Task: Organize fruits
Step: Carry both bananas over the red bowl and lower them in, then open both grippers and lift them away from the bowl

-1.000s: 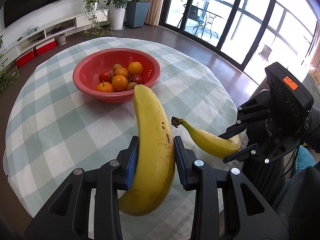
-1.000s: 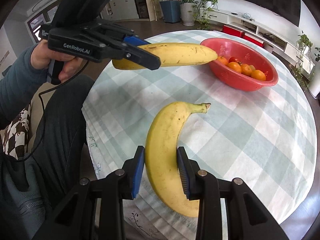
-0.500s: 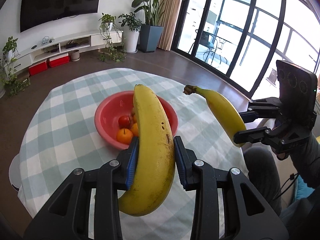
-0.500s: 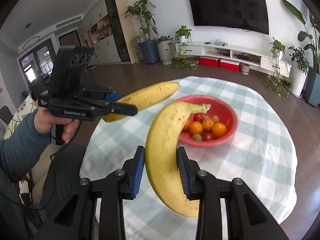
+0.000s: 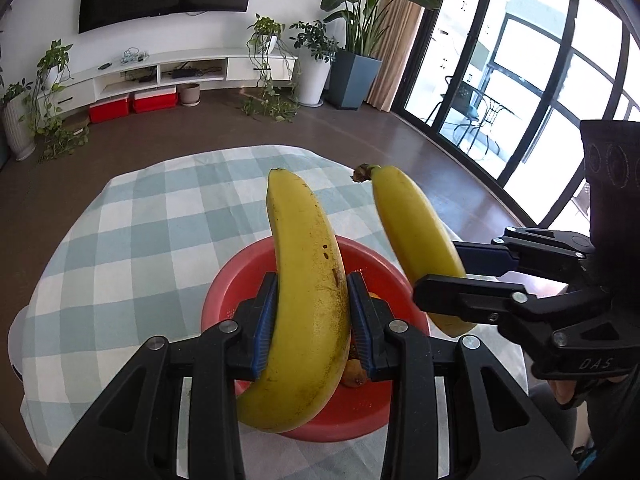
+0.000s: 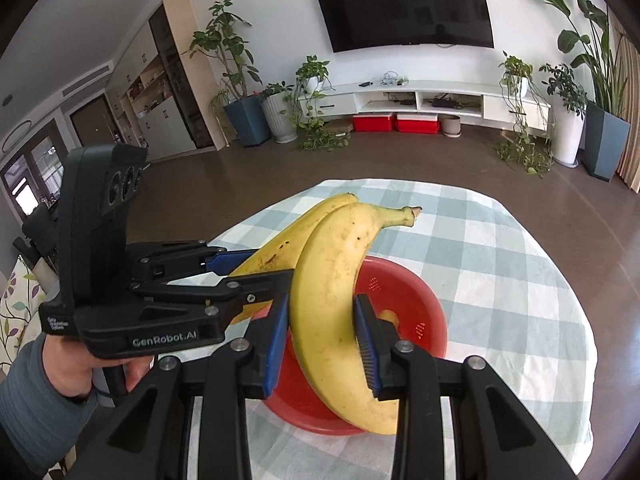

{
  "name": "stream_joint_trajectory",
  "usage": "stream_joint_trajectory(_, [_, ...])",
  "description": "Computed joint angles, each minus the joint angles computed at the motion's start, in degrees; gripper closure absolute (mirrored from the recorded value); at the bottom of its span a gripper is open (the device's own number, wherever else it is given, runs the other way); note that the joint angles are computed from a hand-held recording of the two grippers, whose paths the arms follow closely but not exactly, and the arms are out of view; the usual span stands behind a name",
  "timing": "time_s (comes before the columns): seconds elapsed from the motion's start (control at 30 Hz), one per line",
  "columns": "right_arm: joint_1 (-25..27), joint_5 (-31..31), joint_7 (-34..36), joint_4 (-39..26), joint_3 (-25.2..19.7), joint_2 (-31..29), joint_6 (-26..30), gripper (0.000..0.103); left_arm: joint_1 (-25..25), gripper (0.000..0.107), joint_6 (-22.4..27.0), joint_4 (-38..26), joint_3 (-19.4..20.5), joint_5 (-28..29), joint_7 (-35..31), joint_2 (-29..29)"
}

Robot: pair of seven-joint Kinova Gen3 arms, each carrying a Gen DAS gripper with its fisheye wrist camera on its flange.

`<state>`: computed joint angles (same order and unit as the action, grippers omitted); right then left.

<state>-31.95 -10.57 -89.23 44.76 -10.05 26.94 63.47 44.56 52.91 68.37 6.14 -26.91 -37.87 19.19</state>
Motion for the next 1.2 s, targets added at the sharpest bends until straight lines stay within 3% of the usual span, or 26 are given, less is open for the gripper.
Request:
stream_joint_trajectory(0.23, [-1.7, 1.9, -3.2, -2.8, 1.4, 3.5, 2.4, 0.068, 0.0, 0.076, -0.7, 0.7, -1.4, 0.1, 0.3, 3.6])
stream_joint_trajectory(0.53, [-1.6, 2.2, -4.3, -1.9, 1.2, 4.2, 1.8, 0.067, -0.4, 0.076, -3.1, 3.7, -2.3, -1.0, 2.5, 4.6])
stream_joint_trajectory(0.63, [-2.2, 2.8, -4.6, -2.7, 1.4, 4.7, 2.3, 0.067, 1.6, 0.077, -0.4, 1.4, -3.2, -3.0, 1.8, 6.1])
stream_joint_trajectory(0.87, [-1.6, 1.6, -5.0, -3.8, 0.9, 5.8, 3.4, 0.067, 2.2, 0.078, 0.1, 1.2, -3.5, -3.7, 1.3, 6.5])
stream_joint_trajectory(1.2, [-1.9, 1.4, -5.3, -3.1, 1.0, 5.4, 3.5, 0.064, 4.2, 0.076, 5.2, -1.8, -3.9, -5.6, 0.7, 8.0])
